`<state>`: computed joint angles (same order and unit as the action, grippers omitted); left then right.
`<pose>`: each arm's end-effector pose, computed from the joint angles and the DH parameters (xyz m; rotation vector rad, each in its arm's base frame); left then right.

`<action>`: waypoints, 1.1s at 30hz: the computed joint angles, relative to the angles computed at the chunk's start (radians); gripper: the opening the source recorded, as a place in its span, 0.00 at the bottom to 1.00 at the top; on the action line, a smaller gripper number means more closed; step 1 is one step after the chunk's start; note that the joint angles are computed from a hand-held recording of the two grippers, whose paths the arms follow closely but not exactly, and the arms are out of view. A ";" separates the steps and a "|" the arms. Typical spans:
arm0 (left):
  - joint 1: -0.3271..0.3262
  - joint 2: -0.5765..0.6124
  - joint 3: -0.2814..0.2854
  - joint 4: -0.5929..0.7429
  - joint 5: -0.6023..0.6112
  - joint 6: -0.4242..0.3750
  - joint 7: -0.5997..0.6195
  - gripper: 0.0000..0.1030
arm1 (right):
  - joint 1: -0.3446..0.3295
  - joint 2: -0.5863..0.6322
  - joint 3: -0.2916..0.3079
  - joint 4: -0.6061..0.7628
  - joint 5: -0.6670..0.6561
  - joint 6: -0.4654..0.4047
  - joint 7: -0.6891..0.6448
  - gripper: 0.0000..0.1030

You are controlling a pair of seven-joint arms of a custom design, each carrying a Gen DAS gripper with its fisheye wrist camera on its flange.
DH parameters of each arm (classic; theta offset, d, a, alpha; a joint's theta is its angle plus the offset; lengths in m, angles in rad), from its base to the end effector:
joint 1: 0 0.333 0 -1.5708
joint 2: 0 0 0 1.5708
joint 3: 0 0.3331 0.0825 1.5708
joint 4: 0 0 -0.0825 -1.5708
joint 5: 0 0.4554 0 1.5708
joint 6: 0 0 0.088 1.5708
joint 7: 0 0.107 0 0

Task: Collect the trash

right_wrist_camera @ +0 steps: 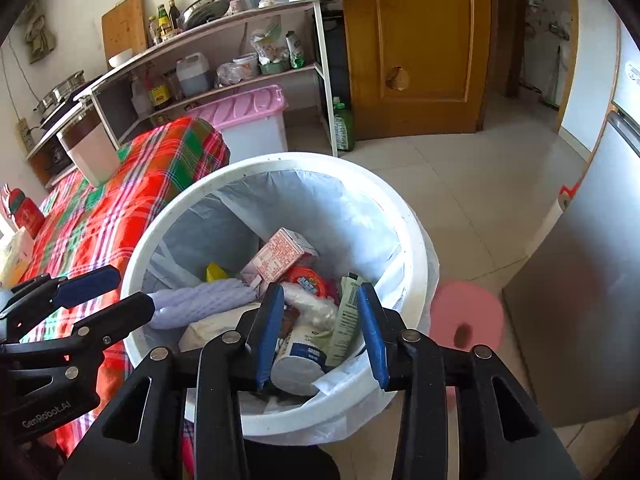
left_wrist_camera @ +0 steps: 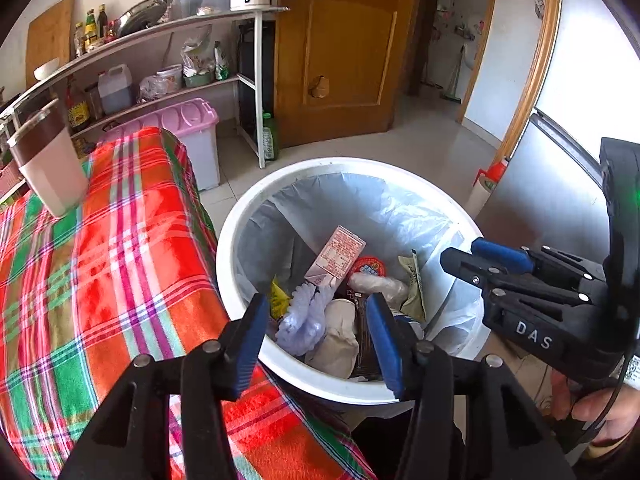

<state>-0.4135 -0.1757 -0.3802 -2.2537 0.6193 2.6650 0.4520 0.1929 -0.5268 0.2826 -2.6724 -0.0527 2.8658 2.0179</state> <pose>0.3995 -0.4388 0.4725 -1.6960 1.9998 -0.8394 0.4168 0.2175 0.4519 -1.8387 1.6821 -0.5094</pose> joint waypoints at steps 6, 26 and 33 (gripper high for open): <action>0.015 -0.052 -0.031 -0.025 0.100 -0.037 -0.115 0.60 | -0.019 -0.087 0.047 -0.058 -0.001 0.050 0.057 0.38; -0.001 -0.184 -0.104 -0.115 0.269 -0.124 -0.369 0.61 | -0.073 -0.415 0.260 -0.233 -0.037 0.088 0.316 0.38; 0.005 -0.220 -0.125 -0.142 0.273 -0.125 -0.402 0.63 | -0.048 -0.457 0.278 -0.251 -0.058 0.082 0.357 0.38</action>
<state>-0.4084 -0.3960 -0.5052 -2.3955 0.8921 2.5396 0.0502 0.1454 -0.9834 0.5606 -2.9239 -0.1109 2.9473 2.3750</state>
